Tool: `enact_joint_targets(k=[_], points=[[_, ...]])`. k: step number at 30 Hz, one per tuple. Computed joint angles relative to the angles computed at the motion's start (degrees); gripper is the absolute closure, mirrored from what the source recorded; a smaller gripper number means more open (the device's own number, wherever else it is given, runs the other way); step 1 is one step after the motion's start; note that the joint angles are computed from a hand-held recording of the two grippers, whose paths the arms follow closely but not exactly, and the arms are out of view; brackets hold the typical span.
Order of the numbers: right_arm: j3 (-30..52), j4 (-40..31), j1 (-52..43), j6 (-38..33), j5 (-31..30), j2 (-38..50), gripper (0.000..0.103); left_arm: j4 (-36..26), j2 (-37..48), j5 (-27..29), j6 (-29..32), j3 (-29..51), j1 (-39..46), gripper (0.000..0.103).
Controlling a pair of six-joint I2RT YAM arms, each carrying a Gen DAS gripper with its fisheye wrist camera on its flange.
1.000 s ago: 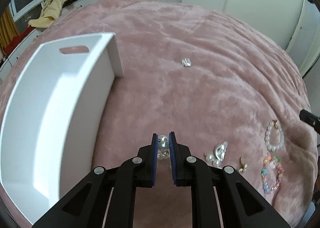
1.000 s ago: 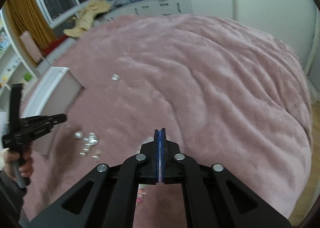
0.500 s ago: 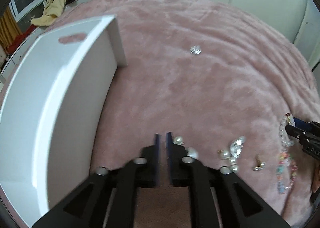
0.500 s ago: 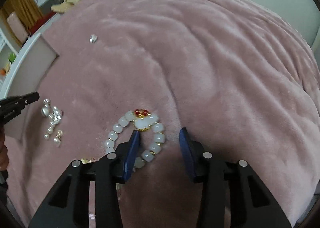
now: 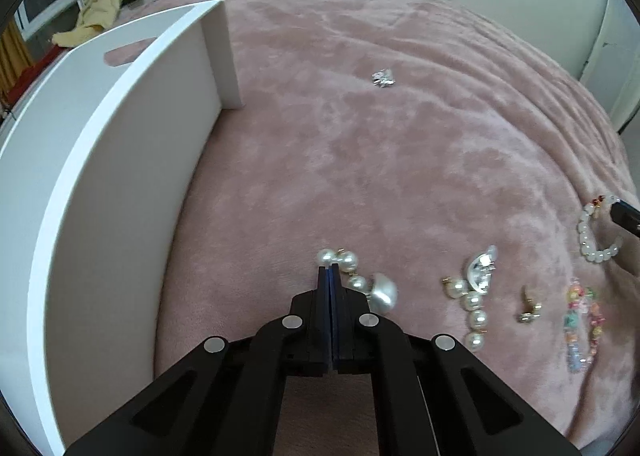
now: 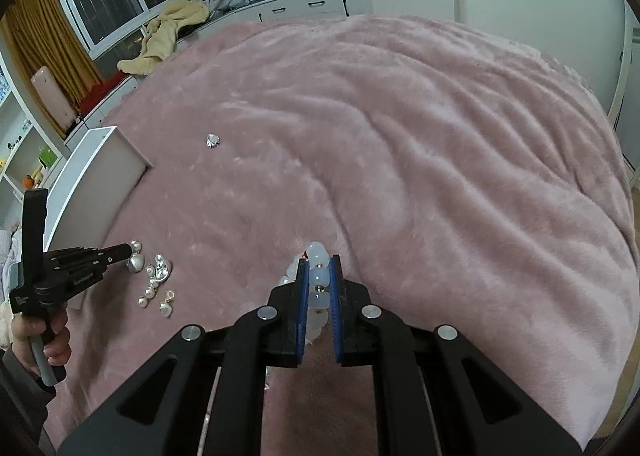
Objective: Organize jewelry
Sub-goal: 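Lift the pearl earring with the left gripper while the right gripper grasps the white bracelet, then carry both items over the white tray and open both grippers to drop them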
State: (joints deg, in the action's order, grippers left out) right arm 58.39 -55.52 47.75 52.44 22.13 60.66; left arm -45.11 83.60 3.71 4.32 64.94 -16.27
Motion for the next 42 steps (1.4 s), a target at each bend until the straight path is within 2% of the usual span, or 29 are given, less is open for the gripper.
enact_joint_targets(k=[1, 2, 3, 5, 9, 10, 11, 12, 19, 27, 35, 42], points=[[0.30, -0.25, -0.10, -0.17, -0.12, 0.01, 0.093, -0.22, 0.48, -0.12, -0.41, 0.62, -0.16, 0.095], [0.40, -0.52, 0.13, -0.14, 0.03, 0.03, 0.093, -0.13, 1.17, -0.05, -0.94, 1.27, -0.19, 0.083], [0.57, -0.76, 0.31, -0.06, 0.14, 0.28, 0.093, 0.12, 2.16, 0.03, -2.01, 2.03, -0.01, 0.061], [0.52, -0.46, 0.85, 0.42, 0.20, 0.64, 0.093, 1.43, 2.87, -0.48, -3.22, 2.00, -0.18, 0.050], [0.24, -0.48, 1.80, 1.24, 0.41, 1.28, 0.093, 1.73, 5.12, -1.49, -3.98, 2.85, -1.68, 0.050], [0.05, -0.46, 1.87, 1.42, 0.47, 1.20, 0.093, 2.10, 5.25, -2.30, -3.93, 2.62, -2.18, 0.053], [0.03, -0.51, 1.98, 1.64, 0.56, 1.25, 0.093, 2.13, 5.27, -2.75, -3.77, 2.38, -2.40, 0.068], [-0.14, -0.50, 1.95, 1.91, 0.55, 1.12, 0.093, 2.22, 5.51, -2.59, -3.64, 2.42, -2.42, 0.076], [0.26, -0.67, 2.28, 2.48, 0.69, 1.12, 0.093, 1.91, 2.11, -2.61, -2.78, 1.35, -3.21, 0.077], [4.87, -2.50, 2.96, 1.60, 1.68, 2.27, 0.093, -2.69, -1.77, -1.72, -1.86, 5.44, -1.31, 0.077], [14.56, -7.64, 4.40, -0.26, 3.69, 5.88, 0.093, -8.22, -2.28, -1.20, -1.25, 13.81, 0.53, 0.077], [27.41, -12.10, 5.44, -3.88, 4.56, 13.78, 0.093, -14.00, -3.67, 1.09, 1.79, 21.15, 6.46, 0.076]])
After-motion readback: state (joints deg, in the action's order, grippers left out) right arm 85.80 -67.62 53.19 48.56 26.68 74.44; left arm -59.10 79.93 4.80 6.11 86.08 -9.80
